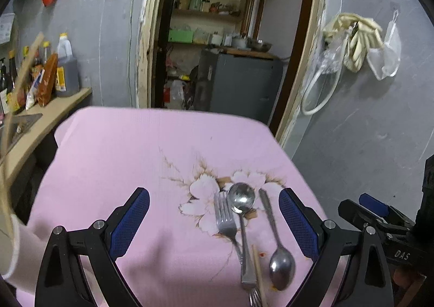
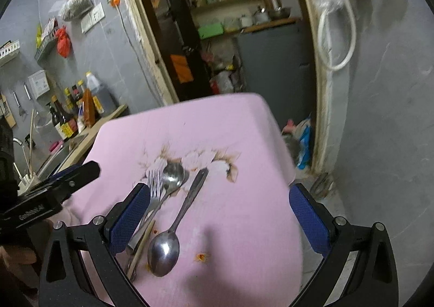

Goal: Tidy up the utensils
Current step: 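Grasp a metal spoon with the left gripper while the right gripper grasps a metal knife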

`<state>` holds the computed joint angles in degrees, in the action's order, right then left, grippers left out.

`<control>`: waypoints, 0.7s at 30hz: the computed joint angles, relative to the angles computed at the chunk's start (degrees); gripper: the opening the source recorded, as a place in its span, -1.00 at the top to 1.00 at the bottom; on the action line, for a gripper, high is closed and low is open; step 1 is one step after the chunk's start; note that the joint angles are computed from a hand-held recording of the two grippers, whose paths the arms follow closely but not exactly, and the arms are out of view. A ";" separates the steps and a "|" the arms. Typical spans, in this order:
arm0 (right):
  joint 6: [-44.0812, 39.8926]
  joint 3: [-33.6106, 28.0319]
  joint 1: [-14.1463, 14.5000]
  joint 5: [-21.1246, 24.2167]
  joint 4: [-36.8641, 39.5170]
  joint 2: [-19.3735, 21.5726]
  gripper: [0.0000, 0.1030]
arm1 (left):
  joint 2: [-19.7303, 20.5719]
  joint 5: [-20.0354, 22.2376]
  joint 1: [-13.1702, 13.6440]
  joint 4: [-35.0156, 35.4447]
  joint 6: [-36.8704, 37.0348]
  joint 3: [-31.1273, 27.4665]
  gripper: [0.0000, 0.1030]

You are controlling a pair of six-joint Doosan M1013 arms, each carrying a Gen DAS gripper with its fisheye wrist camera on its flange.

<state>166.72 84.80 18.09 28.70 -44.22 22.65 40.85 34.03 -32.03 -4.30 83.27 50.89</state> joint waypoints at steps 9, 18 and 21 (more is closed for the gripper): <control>-22.90 -3.86 -2.42 -0.81 21.92 3.68 -0.22 | 6.00 9.93 1.23 -7.28 2.78 -8.92 -0.29; -36.03 -7.89 -2.99 3.19 33.91 6.76 0.11 | 13.31 21.33 2.51 -14.10 5.16 -20.59 0.18; -38.83 -9.84 -2.92 5.57 35.77 8.00 0.23 | 15.03 23.68 2.82 -15.66 5.16 -23.46 0.23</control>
